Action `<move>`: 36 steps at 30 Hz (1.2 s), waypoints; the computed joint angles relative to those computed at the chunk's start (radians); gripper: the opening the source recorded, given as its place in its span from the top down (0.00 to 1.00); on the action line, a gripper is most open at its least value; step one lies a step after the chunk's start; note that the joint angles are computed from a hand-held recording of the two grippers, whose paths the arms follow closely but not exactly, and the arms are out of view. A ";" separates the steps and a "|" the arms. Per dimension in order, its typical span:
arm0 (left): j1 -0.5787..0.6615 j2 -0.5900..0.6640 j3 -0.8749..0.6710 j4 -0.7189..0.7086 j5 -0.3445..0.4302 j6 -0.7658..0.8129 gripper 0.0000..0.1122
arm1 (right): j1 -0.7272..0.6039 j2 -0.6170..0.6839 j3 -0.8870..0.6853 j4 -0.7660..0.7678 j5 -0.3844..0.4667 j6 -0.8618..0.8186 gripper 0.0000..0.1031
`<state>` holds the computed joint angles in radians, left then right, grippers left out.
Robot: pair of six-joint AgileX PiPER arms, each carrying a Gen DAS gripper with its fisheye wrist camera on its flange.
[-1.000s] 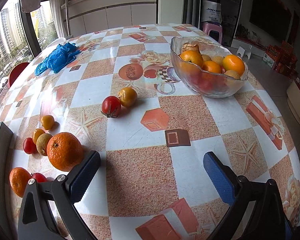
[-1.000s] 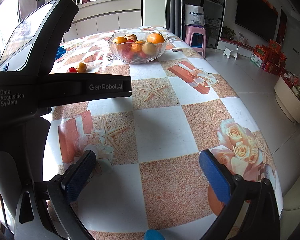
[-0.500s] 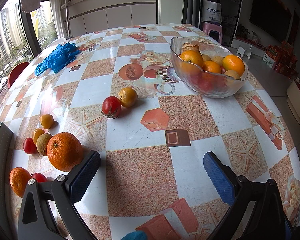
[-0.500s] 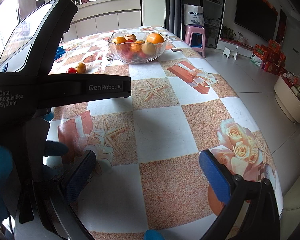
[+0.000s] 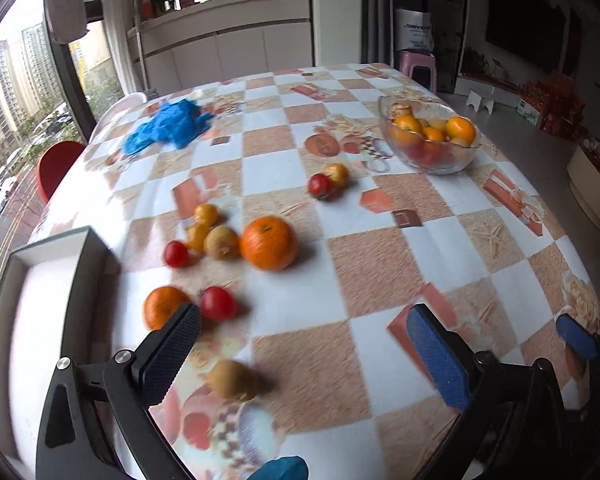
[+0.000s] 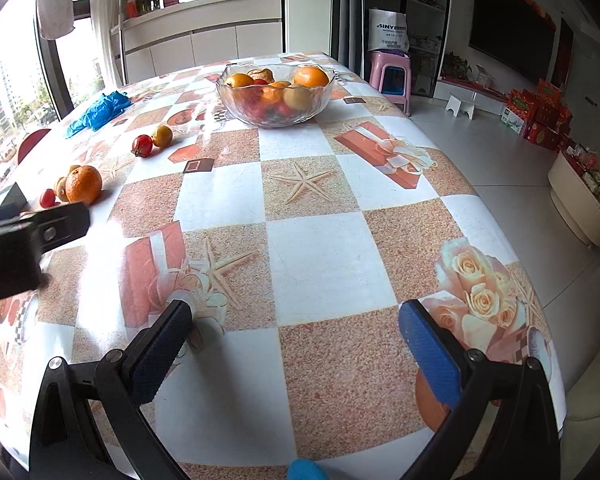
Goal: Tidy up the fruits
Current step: 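Grasp the brown kiwi with the left gripper while the right gripper grasps an orange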
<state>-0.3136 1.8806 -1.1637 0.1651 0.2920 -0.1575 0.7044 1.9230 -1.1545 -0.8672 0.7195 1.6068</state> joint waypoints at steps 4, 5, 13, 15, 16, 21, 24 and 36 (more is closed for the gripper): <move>0.072 -0.009 0.067 -0.015 -0.030 0.012 0.08 | 0.000 0.000 0.000 0.001 0.000 -0.001 0.00; 0.079 0.013 0.051 -0.001 -0.008 -0.001 0.08 | 0.000 0.000 0.000 0.001 0.000 -0.001 0.00; 0.116 0.080 0.021 -0.143 -0.011 0.108 0.08 | -0.023 0.004 -0.039 0.098 0.015 -0.115 0.00; 0.115 0.087 -0.005 -0.132 0.028 0.093 0.08 | -0.054 0.016 -0.093 0.225 0.036 -0.261 0.00; 0.112 0.092 -0.026 -0.123 0.066 0.079 0.08 | -0.072 0.023 -0.122 0.289 0.045 -0.337 0.00; 0.107 0.071 -0.021 -0.168 0.072 0.146 0.35 | -0.084 0.028 -0.197 0.374 0.003 -0.478 0.00; 0.107 0.054 -0.005 -0.219 0.066 0.213 0.58 | -0.083 0.079 -0.325 0.406 0.025 -0.584 0.00; 0.262 0.008 0.021 -0.671 0.172 0.688 0.74 | -0.100 0.581 -1.204 0.708 0.321 -1.027 0.25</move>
